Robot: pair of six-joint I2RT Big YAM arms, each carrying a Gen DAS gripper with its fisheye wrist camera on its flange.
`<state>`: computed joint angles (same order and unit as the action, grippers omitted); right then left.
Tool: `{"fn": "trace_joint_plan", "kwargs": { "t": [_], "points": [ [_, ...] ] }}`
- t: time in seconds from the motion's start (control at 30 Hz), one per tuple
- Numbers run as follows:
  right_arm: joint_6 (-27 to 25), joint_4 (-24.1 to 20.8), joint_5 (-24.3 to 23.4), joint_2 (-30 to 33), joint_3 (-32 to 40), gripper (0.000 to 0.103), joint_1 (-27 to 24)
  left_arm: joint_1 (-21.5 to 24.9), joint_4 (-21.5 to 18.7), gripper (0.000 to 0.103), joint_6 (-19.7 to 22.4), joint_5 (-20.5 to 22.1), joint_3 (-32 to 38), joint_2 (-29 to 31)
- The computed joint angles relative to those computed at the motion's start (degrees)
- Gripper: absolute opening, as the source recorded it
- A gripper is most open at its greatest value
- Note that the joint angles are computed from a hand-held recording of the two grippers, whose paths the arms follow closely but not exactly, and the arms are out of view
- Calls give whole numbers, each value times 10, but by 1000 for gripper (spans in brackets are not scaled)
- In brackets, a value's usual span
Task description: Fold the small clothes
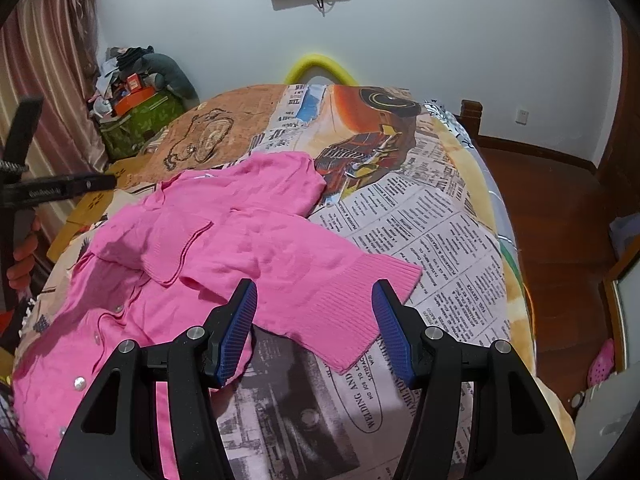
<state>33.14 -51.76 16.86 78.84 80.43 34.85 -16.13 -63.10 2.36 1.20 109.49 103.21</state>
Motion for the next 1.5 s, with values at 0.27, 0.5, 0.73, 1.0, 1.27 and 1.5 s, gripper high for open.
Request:
{"fn": "trace_joint_plan", "kwargs": {
  "t": [0.27,0.5,0.73,1.0,1.27,1.5],
  "points": [
    [21,-21,9,-10,-18,56,-7,40,-3,64,-22,-28,-57,22],
    [35,-27,-4,-11,-29,56,-30,39,28,73,-3,-45,-93,0],
    [39,6,-52,7,-29,56,-56,29,43,73,15,-37,-120,-36],
    [51,25,-61,18,-37,19,-64,29,56,73,-2,-6,-158,-69],
    [20,5,-42,16,1,7,-44,29,76,73,4,-31,-178,-93],
    [-18,-5,-45,40,100,7,-23,48,92,73,-4,-14,-200,-118]
  ]
}}
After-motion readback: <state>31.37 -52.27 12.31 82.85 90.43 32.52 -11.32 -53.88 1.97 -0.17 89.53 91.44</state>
